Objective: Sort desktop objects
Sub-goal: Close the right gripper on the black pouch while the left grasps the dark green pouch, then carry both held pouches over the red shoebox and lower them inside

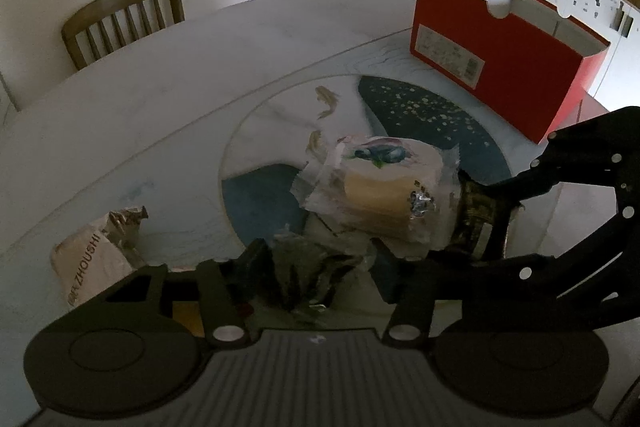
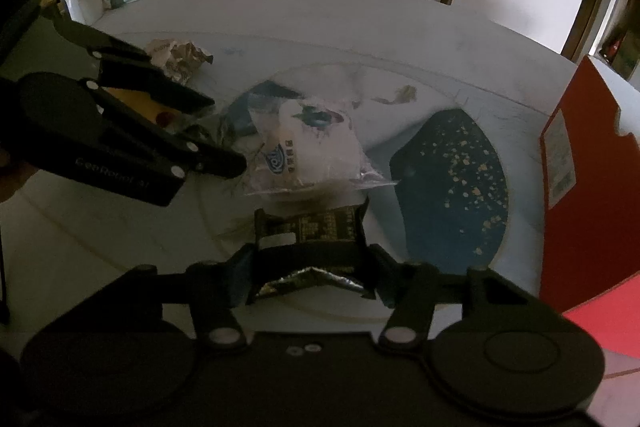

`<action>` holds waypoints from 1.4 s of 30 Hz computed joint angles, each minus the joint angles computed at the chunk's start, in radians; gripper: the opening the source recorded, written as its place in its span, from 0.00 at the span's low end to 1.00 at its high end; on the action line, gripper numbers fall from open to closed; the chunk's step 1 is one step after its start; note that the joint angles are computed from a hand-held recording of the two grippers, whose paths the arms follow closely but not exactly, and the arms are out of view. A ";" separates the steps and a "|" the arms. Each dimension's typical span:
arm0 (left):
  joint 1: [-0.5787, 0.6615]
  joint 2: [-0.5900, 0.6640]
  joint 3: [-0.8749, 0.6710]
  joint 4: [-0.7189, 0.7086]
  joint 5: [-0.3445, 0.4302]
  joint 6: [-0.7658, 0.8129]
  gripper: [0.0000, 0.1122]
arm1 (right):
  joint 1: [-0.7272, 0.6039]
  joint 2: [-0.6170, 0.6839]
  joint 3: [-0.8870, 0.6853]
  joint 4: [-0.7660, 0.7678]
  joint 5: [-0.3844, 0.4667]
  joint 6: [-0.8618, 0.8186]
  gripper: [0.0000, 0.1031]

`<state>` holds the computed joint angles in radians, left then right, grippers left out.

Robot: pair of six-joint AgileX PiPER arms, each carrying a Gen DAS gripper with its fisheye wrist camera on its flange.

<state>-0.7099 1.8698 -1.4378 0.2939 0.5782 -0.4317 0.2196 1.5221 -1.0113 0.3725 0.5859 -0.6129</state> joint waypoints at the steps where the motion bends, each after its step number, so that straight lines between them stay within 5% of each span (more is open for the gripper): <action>1: -0.003 -0.002 0.001 0.004 0.002 -0.007 0.45 | -0.003 -0.004 0.001 0.001 0.003 0.000 0.55; 8: -0.018 -0.024 0.013 -0.004 -0.002 -0.026 0.31 | -0.031 -0.061 0.033 -0.009 0.016 0.020 0.53; 24: -0.111 -0.109 0.027 0.001 0.025 -0.113 0.29 | -0.168 -0.262 0.099 0.047 0.115 -0.012 0.53; 42: -0.248 0.000 -0.336 -0.009 0.192 -0.070 0.29 | -0.413 -0.379 0.025 0.166 0.290 -0.166 0.53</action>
<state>-0.9575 1.8698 -1.7742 0.2846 0.7698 -0.5014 -0.1931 1.1428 -0.9862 0.5387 0.8759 -0.7791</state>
